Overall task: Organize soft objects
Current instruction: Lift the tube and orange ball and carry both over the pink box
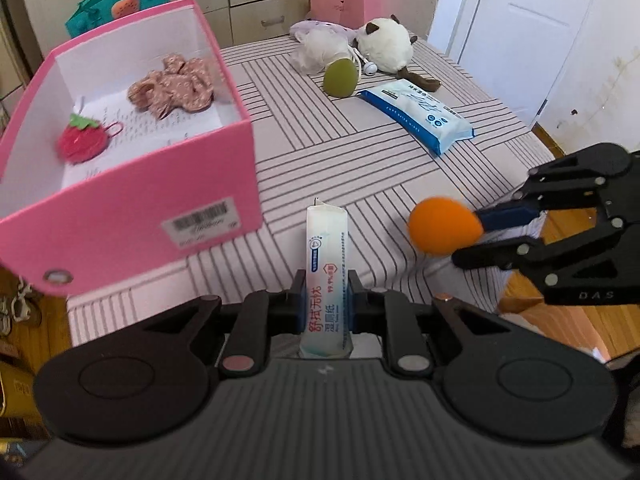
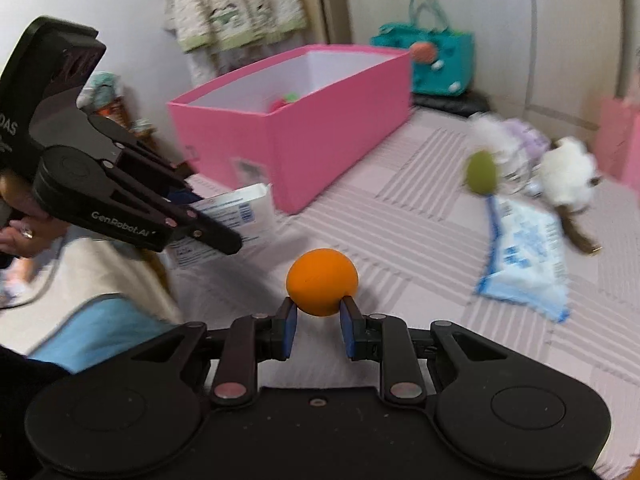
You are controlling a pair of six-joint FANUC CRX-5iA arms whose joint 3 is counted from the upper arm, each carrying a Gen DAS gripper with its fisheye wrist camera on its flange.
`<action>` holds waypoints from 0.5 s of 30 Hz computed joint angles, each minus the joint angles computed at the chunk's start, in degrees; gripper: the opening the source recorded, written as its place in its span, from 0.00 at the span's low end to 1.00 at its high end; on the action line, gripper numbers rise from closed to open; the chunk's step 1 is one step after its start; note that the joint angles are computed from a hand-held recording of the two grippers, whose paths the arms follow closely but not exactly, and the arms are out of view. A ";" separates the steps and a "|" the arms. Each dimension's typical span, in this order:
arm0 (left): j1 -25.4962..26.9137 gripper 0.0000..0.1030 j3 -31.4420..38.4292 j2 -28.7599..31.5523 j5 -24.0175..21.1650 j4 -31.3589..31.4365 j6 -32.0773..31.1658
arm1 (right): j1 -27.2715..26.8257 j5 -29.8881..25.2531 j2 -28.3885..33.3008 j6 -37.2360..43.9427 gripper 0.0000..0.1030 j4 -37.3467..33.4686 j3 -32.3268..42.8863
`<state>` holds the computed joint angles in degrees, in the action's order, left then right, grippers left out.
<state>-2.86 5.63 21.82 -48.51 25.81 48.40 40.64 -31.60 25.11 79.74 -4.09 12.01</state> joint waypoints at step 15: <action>5.41 0.16 -6.72 -10.28 0.02 4.12 -3.86 | -1.97 -16.75 5.41 17.36 0.26 -17.92 19.94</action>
